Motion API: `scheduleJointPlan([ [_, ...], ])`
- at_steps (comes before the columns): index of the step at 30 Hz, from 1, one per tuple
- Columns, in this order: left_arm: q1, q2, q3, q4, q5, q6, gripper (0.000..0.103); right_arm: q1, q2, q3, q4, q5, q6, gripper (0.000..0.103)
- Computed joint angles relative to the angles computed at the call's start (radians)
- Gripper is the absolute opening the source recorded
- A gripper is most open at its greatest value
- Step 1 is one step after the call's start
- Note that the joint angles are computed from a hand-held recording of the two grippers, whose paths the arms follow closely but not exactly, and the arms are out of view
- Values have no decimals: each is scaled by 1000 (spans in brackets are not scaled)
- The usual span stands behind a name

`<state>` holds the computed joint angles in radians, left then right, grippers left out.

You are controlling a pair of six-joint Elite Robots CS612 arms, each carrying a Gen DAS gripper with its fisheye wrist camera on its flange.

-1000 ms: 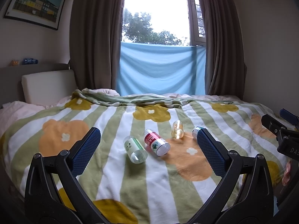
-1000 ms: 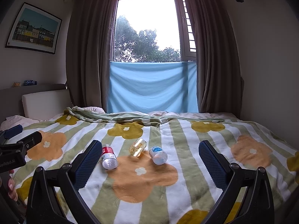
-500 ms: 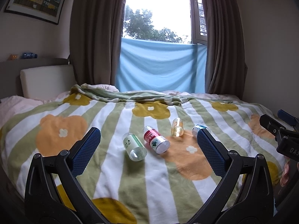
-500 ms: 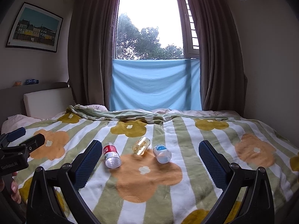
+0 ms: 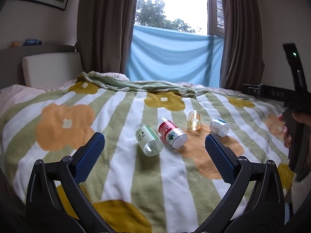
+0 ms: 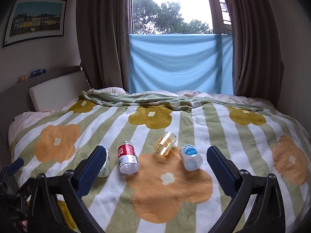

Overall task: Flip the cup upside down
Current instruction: 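Move the right tool down to the orange-printed clear cup and close around it, then lift the orange-printed cup with the right tool and carry it toward the left tool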

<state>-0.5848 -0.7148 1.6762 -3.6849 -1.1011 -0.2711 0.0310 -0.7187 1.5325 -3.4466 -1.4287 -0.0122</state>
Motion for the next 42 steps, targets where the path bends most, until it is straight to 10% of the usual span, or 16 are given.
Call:
scheduleJointPlan([
  [16,58,52,-56,136,-72,-73,103,10,363,-788,928,-55,27,103],
  [28,83,66,-87,225,-153,-91,103,37,633,-1316,1387,-181,63,73],
  [35,84,62,-84,250,-175,-98,103,50,614,-1259,1314,-222,4,63],
  [42,74,45,-60,225,-179,-88,103,47,435,-922,1088,-148,-74,62],
])
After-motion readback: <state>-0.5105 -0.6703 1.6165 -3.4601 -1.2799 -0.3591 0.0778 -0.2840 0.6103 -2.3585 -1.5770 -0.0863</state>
